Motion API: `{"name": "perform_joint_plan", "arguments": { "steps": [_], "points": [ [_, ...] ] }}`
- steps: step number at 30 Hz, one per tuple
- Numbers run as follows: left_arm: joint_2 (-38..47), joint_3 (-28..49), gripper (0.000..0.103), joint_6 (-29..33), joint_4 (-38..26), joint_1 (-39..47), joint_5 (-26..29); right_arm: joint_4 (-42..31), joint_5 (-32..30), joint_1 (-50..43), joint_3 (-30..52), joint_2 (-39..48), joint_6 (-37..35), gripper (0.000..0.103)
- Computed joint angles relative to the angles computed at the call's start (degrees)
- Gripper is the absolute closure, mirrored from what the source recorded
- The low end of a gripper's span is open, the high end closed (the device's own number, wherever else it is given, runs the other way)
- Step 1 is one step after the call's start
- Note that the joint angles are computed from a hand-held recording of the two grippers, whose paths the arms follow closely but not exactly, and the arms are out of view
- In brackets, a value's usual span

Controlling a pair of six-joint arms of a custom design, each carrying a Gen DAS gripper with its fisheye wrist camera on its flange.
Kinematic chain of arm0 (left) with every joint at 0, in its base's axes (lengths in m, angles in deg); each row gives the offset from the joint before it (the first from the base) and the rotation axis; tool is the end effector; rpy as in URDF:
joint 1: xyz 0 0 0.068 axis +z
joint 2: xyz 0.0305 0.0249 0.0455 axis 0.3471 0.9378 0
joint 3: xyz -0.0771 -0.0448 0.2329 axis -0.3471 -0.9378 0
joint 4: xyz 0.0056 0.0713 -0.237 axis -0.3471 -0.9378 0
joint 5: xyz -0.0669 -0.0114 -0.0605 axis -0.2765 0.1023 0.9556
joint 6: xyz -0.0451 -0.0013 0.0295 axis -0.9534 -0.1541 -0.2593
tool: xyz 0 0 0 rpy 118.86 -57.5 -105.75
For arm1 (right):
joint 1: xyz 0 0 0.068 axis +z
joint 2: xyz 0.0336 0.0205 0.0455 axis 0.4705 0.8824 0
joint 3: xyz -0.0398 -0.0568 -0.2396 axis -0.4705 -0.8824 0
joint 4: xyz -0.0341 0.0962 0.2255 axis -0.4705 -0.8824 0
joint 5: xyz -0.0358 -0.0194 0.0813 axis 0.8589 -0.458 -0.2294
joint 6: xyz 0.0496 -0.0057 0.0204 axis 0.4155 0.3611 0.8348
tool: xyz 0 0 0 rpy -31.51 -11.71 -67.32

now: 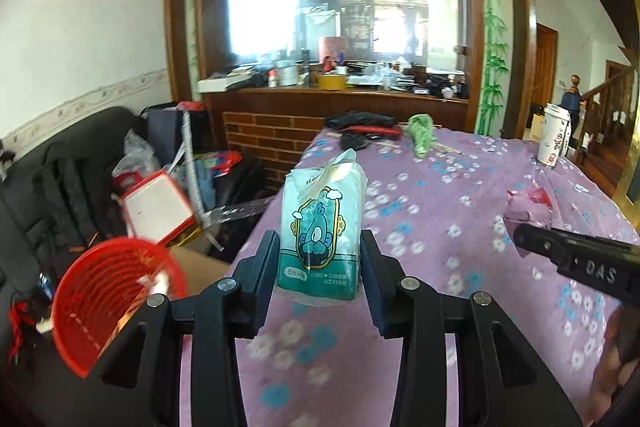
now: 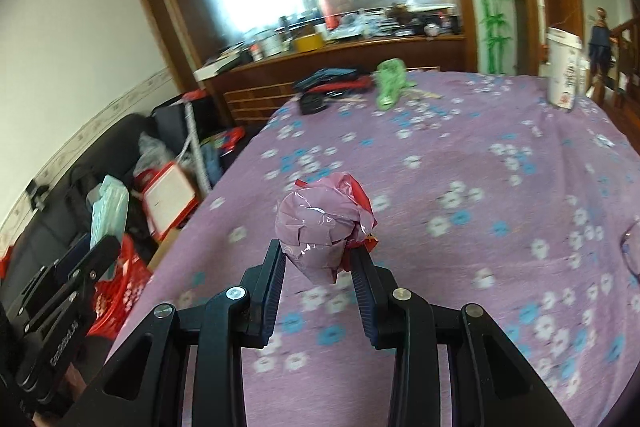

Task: Collect trash
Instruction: 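Lift the tissue pack and pink bag and carry them over the red basket, then open both tools over the red basket to drop the tissue pack and bag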

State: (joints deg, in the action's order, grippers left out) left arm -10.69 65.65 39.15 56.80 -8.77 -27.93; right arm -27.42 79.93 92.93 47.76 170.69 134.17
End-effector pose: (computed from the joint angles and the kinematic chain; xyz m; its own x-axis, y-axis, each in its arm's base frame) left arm 0.2112 -0.1177 0.2026 -0.4189 0.2658 -0.8683 0.5043 0.8632 0.0210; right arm 0.1294 0.2124 0.1986 -0.5180 0.4396 -0.7337 0.3889 0.8851 0.2557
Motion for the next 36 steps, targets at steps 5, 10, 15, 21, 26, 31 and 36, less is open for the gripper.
{"name": "perform_joint_plan", "arguments": {
  "steps": [5,10,15,21,26,31,36],
  "points": [
    [-4.97,-4.02,0.064,3.69,-1.50,9.59,6.08,5.95,-2.61,0.16,5.46,7.30,-6.17,0.067],
    [-4.83,-5.31,0.064,5.75,-0.32,17.43,10.75,9.37,-5.70,-0.76,12.34,14.75,-12.26,0.067],
    [-1.62,-4.65,0.064,6.94,2.17,24.23,13.43,11.01,-8.03,-1.72,18.81,20.36,-17.19,0.067],
    [3.64,-2.25,0.064,7.71,4.96,31.81,15.68,12.49,-10.76,-3.22,25.21,25.06,-22.29,0.067],
    [8.67,-0.05,0.064,8.31,6.56,35.85,16.39,13.13,-13.23,-4.23,31.66,29.53,-26.78,0.067],
    [13.27,1.78,0.064,8.88,8.03,38.70,16.87,13.11,-16.20,-5.08,39.27,34.85,-31.04,0.066],
    [16.54,3.52,0.064,9.18,8.55,41.11,17.50,11.94,-18.47,-5.75,47.37,40.09,-34.68,0.066]
  ]
}}
